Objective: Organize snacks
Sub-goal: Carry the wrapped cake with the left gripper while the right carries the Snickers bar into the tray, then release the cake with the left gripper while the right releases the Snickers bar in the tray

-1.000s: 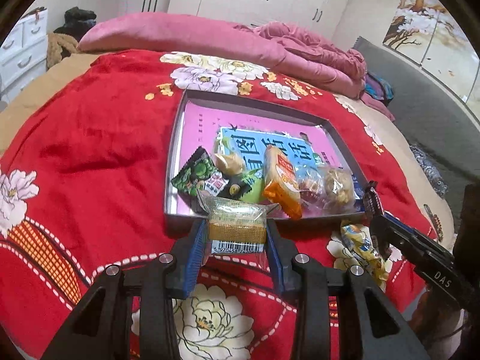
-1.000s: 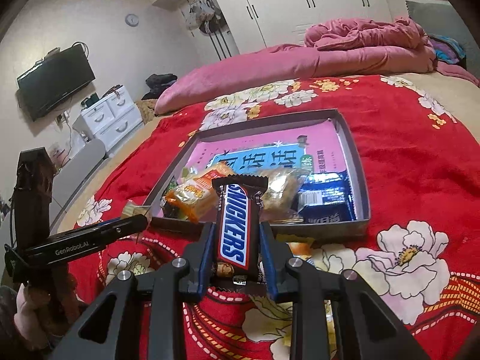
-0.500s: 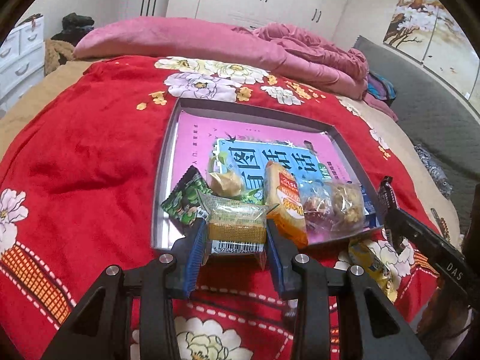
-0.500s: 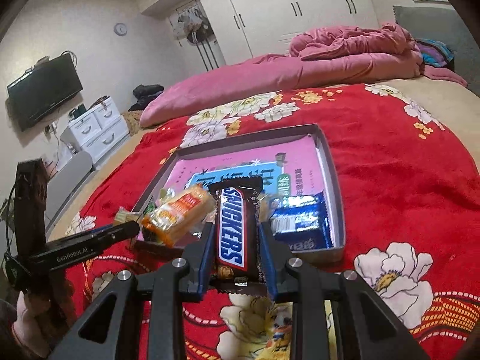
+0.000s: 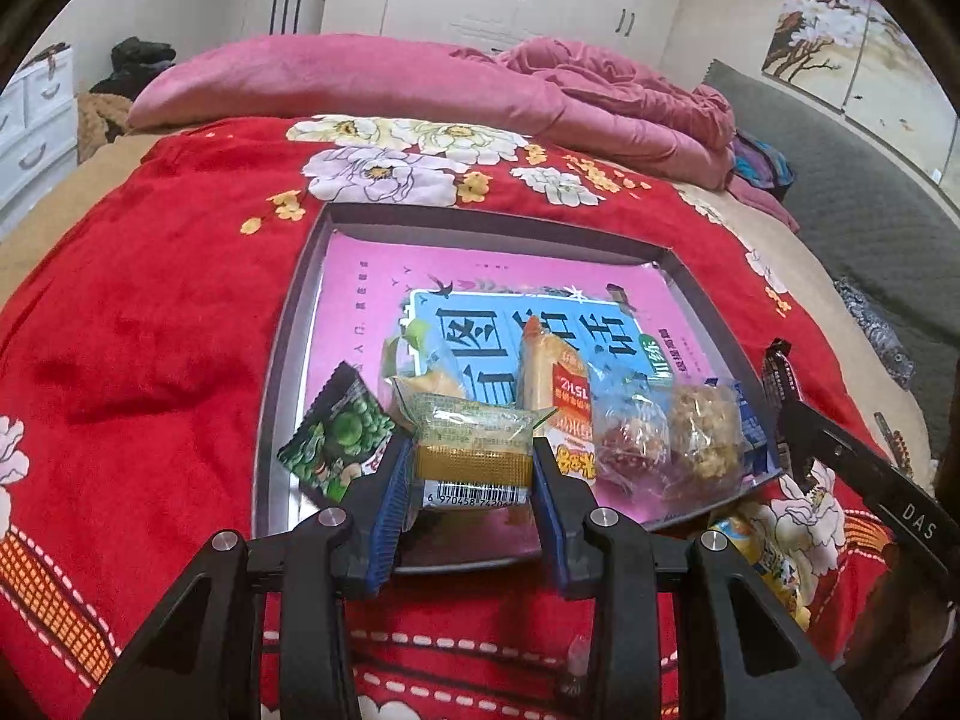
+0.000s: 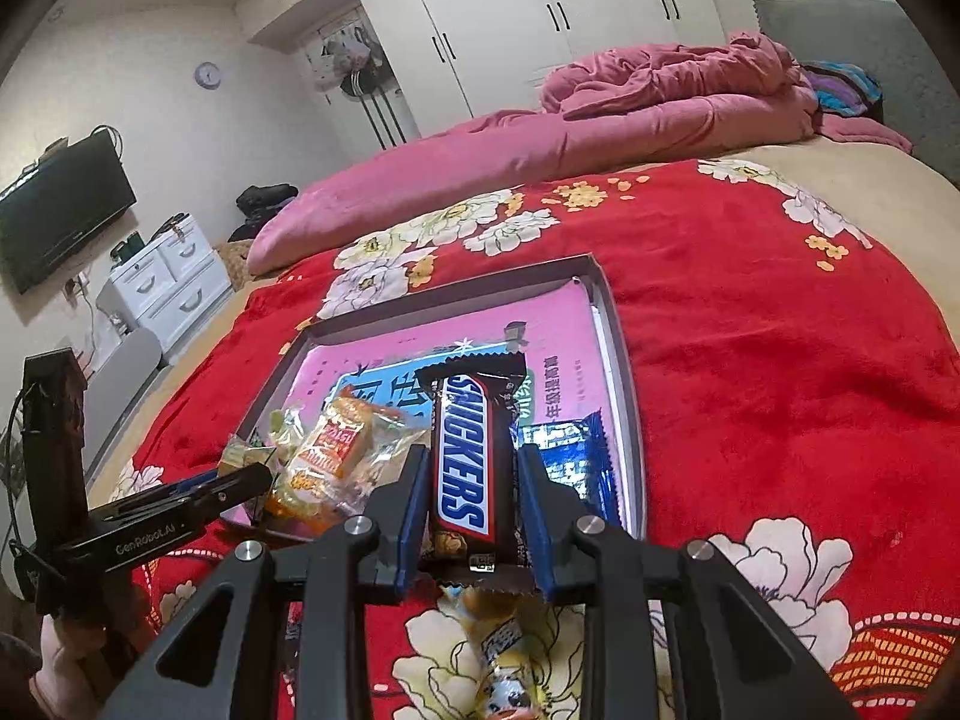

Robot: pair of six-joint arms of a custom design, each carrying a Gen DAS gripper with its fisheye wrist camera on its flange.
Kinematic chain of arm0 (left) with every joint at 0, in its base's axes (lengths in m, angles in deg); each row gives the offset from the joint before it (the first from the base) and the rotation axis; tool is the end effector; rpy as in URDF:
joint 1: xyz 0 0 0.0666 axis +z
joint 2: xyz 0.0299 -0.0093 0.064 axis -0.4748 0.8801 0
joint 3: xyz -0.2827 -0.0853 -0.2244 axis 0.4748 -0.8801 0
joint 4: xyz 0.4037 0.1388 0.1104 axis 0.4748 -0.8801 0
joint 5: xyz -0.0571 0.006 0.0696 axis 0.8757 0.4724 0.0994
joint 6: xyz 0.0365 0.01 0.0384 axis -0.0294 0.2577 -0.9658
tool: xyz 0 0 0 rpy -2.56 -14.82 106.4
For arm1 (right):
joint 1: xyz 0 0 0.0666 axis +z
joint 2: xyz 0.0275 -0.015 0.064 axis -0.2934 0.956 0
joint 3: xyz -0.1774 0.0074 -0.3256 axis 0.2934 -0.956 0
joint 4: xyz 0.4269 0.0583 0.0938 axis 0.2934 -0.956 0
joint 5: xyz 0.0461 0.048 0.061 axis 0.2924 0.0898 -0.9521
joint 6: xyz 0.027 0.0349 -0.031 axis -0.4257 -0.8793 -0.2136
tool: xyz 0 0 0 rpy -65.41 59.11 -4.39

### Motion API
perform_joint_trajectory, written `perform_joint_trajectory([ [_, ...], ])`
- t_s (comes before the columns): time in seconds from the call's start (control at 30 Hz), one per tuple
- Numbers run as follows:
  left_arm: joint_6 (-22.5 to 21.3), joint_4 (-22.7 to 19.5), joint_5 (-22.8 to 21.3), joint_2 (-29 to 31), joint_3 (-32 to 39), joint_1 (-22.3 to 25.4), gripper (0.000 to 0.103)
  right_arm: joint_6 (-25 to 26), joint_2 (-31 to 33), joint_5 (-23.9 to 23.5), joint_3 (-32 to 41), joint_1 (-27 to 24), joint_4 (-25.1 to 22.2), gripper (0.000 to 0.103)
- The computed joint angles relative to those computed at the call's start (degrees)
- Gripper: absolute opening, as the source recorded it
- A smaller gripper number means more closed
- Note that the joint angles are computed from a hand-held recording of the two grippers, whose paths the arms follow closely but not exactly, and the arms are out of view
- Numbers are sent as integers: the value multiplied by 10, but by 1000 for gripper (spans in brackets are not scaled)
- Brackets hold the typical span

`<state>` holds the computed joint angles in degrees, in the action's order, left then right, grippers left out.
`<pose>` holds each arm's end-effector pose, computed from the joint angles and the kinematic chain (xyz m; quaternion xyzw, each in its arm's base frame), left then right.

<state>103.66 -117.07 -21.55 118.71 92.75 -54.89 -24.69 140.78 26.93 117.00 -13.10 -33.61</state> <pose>0.4179 -0.2038 0.3265 -0.0249 0.9294 -0.1071 0.3524 0.4537 0.0424 0.3343 -0.0294 0.8949 0.1944 0.4007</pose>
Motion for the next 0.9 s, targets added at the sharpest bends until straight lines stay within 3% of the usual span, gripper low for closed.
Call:
perform_joint_trajectory([
  [0.9,3,11,18,27,17,8,40,7,49,32,35,5,-4,30],
])
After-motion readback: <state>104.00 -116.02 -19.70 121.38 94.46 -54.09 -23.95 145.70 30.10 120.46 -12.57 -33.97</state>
